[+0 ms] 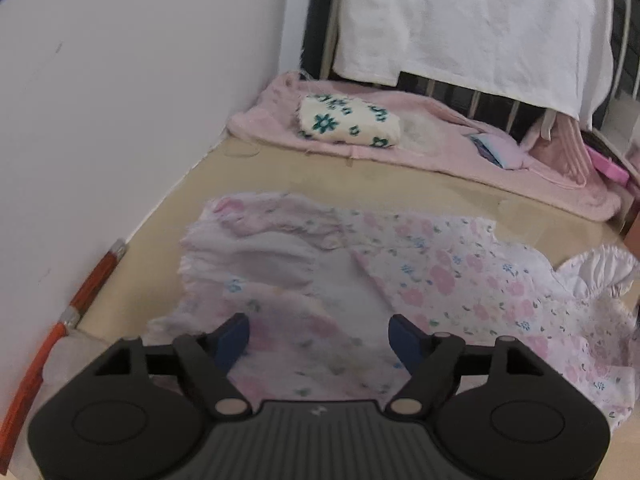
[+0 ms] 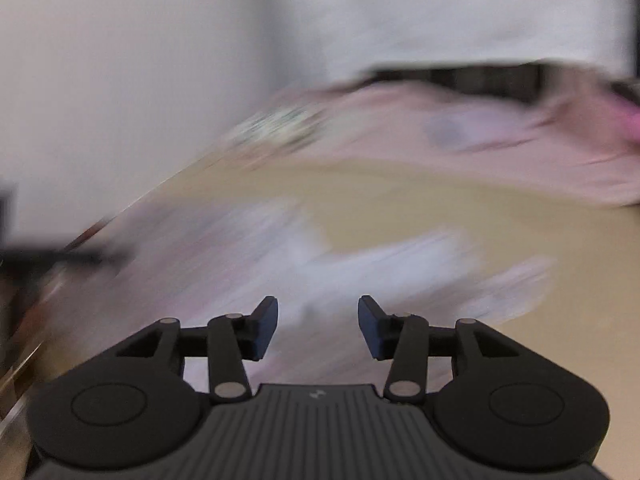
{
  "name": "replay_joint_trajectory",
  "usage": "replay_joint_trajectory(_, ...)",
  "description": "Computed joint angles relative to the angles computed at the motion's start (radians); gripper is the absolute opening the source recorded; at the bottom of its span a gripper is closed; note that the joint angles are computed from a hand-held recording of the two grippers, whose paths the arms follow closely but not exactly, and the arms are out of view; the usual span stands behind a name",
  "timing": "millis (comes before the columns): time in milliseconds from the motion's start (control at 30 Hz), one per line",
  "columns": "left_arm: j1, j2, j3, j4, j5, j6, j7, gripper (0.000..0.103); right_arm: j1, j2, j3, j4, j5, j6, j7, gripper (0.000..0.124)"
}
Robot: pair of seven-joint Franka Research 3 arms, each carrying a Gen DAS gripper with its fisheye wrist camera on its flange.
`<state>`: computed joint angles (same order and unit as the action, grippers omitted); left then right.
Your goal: Fold clothes
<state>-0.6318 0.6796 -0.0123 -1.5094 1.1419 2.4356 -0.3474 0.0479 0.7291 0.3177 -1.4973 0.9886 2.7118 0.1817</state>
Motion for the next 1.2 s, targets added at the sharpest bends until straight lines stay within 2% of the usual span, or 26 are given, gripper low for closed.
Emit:
replay_joint_trajectory(33, 0.002, -0.009, 0.004, -0.015, 0.012, 0.021, -0.021, 0.073, 0.041, 0.004, -0.028, -0.005, -0.005, 0.009, -0.009, 0.044)
replay_joint_trajectory(100, 0.026, -0.022, -0.001, -0.041, 0.043, 0.123, -0.011, 0.071, 0.081, 0.040, -0.039, 0.016, -0.081, 0.055, 0.054, 0.039)
replay_joint_trajectory(133, 0.039, -0.022, -0.007, -0.042, 0.044, 0.161, 0.018, 0.056, 0.086, 0.055, -0.031, 0.025, -0.089, 0.080, 0.062, 0.029)
replay_joint_trajectory(167, 0.042, -0.018, -0.015, -0.033, 0.026, 0.155, 0.065, 0.023, 0.080, 0.071, -0.012, 0.036, -0.088, 0.105, 0.057, 0.010)
replay_joint_trajectory(200, 0.044, -0.011, -0.026, -0.018, -0.008, 0.130, 0.127, 0.007, 0.077, 0.076, -0.001, 0.037, -0.096, 0.120, 0.055, 0.003)
replay_joint_trajectory(267, 0.036, -0.005, -0.031, 0.002, -0.048, 0.094, 0.205, 0.003, 0.055, 0.064, 0.024, 0.018, -0.104, 0.120, 0.050, 0.000)
replay_joint_trajectory(333, -0.013, -0.045, -0.002, -0.033, -0.013, 0.064, 0.126, 0.002, -0.024, 0.033, 0.119, -0.043, -0.025, 0.161, -0.069, 0.000)
replay_joint_trajectory(367, -0.033, -0.066, 0.004, -0.050, 0.008, 0.042, 0.084, 0.002, -0.064, 0.012, 0.161, -0.076, 0.024, 0.170, -0.136, 0.000)
replay_joint_trajectory(433, -0.086, -0.136, 0.012, -0.119, 0.107, -0.001, -0.063, 0.002, -0.128, -0.042, 0.210, -0.141, 0.108, 0.136, -0.257, 0.000)
replay_joint_trajectory(500, -0.140, -0.203, 0.003, -0.191, 0.218, -0.053, -0.205, 0.002, -0.171, -0.078, 0.233, -0.179, 0.171, 0.079, -0.363, 0.000)
replay_joint_trajectory(533, -0.153, -0.213, -0.017, -0.202, 0.226, -0.083, -0.229, 0.002, -0.189, -0.094, 0.239, -0.193, 0.196, 0.046, -0.408, 0.005)
replay_joint_trajectory(600, -0.172, -0.212, -0.064, -0.203, 0.210, -0.142, -0.251, 0.002, -0.171, -0.073, 0.234, -0.159, 0.230, 0.036, -0.459, 0.050)
replay_joint_trajectory(633, -0.173, -0.207, -0.086, -0.205, 0.210, -0.146, -0.261, 0.002, -0.139, -0.048, 0.215, -0.123, 0.217, 0.037, -0.460, 0.072)
replay_joint_trajectory(700, -0.165, -0.196, -0.131, -0.210, 0.192, -0.145, -0.290, 0.002, -0.051, 0.008, 0.145, -0.038, 0.132, 0.013, -0.416, 0.072)
replay_joint_trajectory(800, -0.159, -0.178, -0.172, -0.228, 0.121, -0.154, -0.336, 0.003, 0.035, 0.074, 0.036, 0.070, -0.015, -0.126, -0.306, 0.067)
replay_joint_trajectory(833, -0.164, -0.177, -0.173, -0.240, 0.109, -0.169, -0.367, 0.006, 0.039, 0.091, 0.027, 0.090, -0.034, -0.155, -0.303, 0.056)
replay_joint_trajectory(867, -0.170, -0.178, -0.174, -0.253, 0.099, -0.188, -0.400, 0.009, 0.027, 0.097, 0.039, 0.087, -0.024, -0.168, -0.331, 0.040)
replay_joint_trajectory(900, -0.171, -0.181, -0.173, -0.262, 0.091, -0.202, -0.430, 0.012, 0.007, 0.087, 0.058, 0.062, 0.002, -0.171, -0.376, 0.001)
replay_joint_trajectory(933, -0.171, -0.187, -0.172, -0.269, 0.092, -0.212, -0.453, 0.014, -0.014, 0.060, 0.075, 0.015, 0.035, -0.160, -0.438, 0.000)
replay_joint_trajectory(1000, -0.177, -0.210, -0.164, -0.281, 0.134, -0.243, -0.493, 0.015, -0.093, -0.049, 0.136, -0.149, 0.168, -0.137, -0.666, 0.000)
replay_joint_trajectory(1033, -0.184, -0.218, -0.162, -0.279, 0.156, -0.276, -0.503, 0.021, -0.130, -0.109, 0.155, -0.232, 0.225, -0.150, -0.767, 0.000)
replay_joint_trajectory(1067, -0.181, -0.218, -0.163, -0.268, 0.172, -0.300, -0.491, 0.038, -0.147, -0.163, 0.146, -0.298, 0.227, -0.186, -0.809, 0.000)
replay_joint_trajectory(1133, -0.164, -0.200, -0.165, -0.225, 0.185, -0.326, -0.427, 0.061, -0.156, -0.251, 0.099, -0.396, 0.157, -0.274, -0.830, 0.002)
replay_joint_trajectory(1200, -0.136, -0.158, -0.164, -0.146, 0.144, -0.335, -0.319, 0.060, -0.166, -0.284, 0.071, -0.430, 0.155, -0.348, -0.858, 0.012)
